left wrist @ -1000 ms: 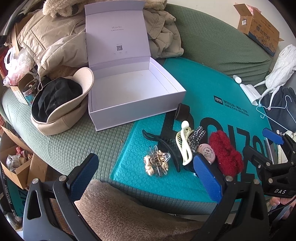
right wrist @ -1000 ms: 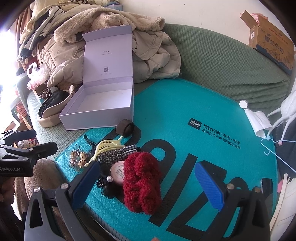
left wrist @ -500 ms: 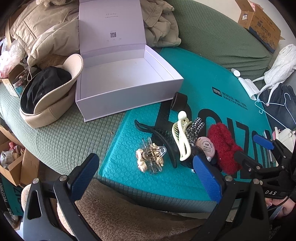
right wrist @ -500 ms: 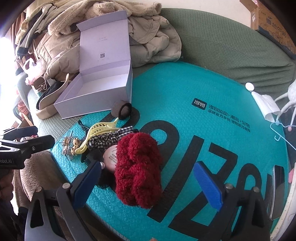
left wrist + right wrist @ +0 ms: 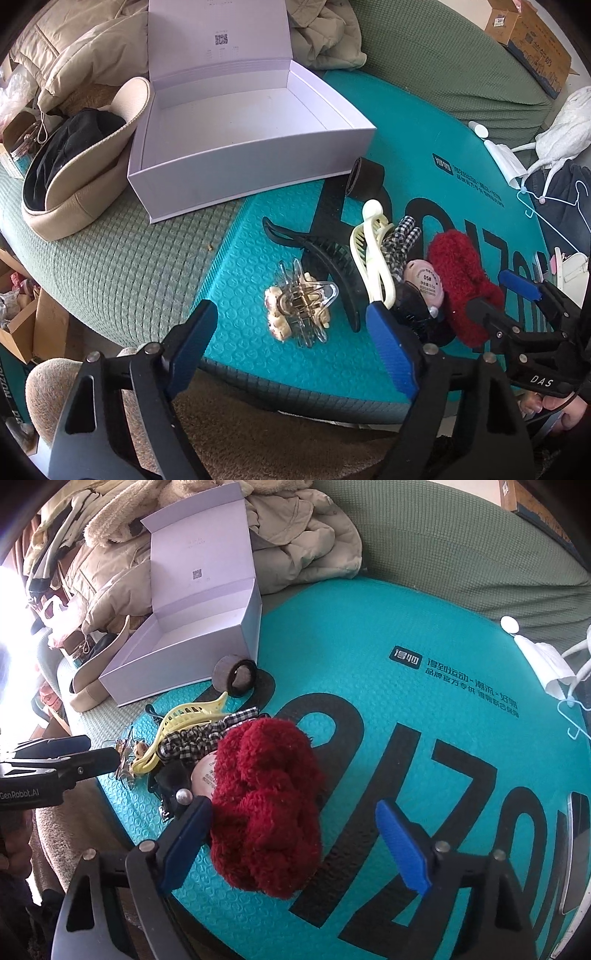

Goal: Organize objects
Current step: 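Move left gripper toward clear claw clip while right gripper approaches red scrunchie, then grasp clear-and-gold claw clip with left gripper while right gripper grasps red scrunchie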

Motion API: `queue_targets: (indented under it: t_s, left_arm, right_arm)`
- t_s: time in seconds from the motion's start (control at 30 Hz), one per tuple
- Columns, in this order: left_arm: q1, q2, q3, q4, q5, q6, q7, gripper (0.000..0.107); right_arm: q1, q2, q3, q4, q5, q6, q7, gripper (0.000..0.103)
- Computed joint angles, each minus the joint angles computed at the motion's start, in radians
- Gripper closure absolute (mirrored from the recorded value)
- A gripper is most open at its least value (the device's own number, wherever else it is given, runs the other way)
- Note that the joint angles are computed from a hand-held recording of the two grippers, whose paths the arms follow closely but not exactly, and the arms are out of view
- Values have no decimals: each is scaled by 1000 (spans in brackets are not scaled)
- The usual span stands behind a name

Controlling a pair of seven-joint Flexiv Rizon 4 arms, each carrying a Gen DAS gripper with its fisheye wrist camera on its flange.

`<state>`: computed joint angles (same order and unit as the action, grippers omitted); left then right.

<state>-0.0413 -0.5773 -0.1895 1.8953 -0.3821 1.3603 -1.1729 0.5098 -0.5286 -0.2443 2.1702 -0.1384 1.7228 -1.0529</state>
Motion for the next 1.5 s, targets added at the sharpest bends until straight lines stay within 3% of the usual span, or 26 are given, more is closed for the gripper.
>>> queue_targets:
  t_s: [0.33, 0.53, 0.67, 0.87, 1.27, 1.5]
  left_arm:
    - [24, -45, -41, -20, -29, -18, 14, 50]
    - [53, -71, -89, -23, -69, -15, 52, 66]
    - [74, -77, -121, -10, -91, 12, 82, 66]
    - [64, -70, -119, -9, -93, 18, 86, 66]
    - [117, 10, -182, 90, -128, 98, 114, 67]
    - [152, 70, -210, 162, -142, 144, 112, 68]
  right_arm:
    - [-218, -27, 229, -51, -29, -28, -26, 26]
    - [-324, -41, 344, -74, -42, -39, -51, 48]
    - [-319, -40, 340, -72, -40, -29, -51, 58]
    - [-289, -26, 307, -55, -43, -16, -56, 64]
    - [-185, 28, 202, -7, -29, 27, -60, 67]
    - [-179, 48, 224, 0, -27, 65, -96, 68]
